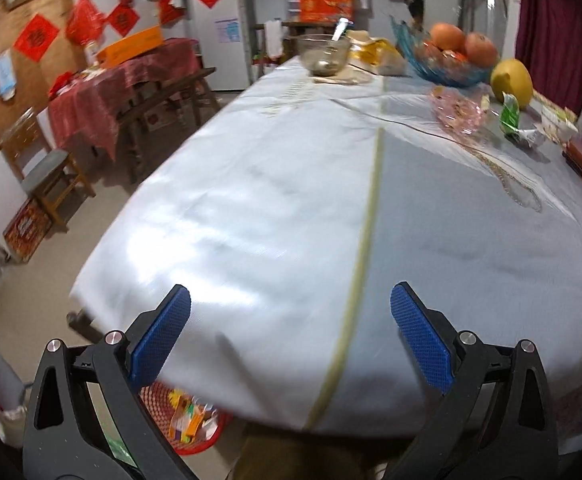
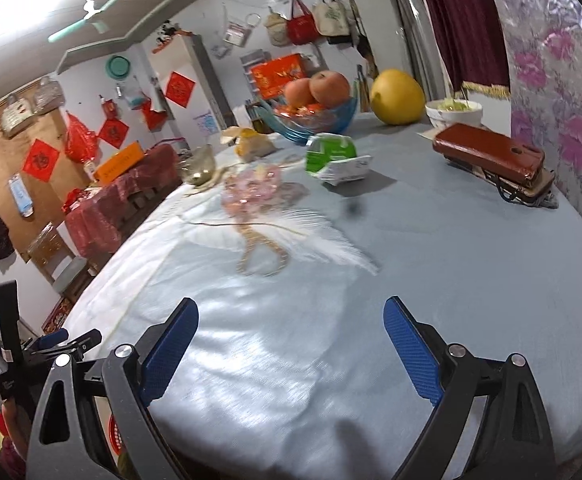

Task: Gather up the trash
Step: 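Move both open grippers back over the table, then grasp the pink clear snack bag with the left gripper while the right gripper grasps the green tea carton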

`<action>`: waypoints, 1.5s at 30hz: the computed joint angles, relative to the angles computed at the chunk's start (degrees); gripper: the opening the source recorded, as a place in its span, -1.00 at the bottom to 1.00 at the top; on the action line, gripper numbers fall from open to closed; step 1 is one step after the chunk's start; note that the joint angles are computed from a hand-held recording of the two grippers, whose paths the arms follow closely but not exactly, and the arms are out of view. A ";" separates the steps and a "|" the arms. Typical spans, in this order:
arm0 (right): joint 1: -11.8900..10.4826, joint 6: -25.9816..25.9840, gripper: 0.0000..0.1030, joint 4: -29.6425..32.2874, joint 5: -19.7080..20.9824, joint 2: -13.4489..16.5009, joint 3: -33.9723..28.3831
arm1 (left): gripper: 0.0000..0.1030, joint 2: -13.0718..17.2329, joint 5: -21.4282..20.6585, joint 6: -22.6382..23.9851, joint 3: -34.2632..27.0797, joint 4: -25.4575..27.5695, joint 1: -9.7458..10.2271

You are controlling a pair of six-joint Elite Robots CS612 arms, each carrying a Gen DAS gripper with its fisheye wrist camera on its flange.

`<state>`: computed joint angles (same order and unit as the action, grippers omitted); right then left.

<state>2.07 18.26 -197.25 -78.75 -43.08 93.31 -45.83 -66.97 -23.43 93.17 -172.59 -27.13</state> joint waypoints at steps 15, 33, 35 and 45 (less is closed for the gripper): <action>-2.50 4.20 0.89 4.09 0.01 4.44 -8.45 | 0.87 8.88 -10.64 8.51 -20.05 11.34 0.50; -2.97 6.35 0.89 8.32 3.07 5.39 -10.49 | 0.87 25.42 -15.33 10.01 -52.78 24.40 0.91; -2.88 6.14 0.89 8.29 2.71 5.45 -10.62 | 0.87 25.99 -15.74 8.45 -53.64 25.58 1.42; -1.73 1.06 0.89 11.25 -0.47 4.99 -11.54 | 0.87 26.73 -16.10 4.19 -55.26 27.93 2.67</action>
<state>0.35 19.32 -186.00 -79.22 -38.08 81.77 -19.10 -83.07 -19.24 37.91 -144.66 -24.46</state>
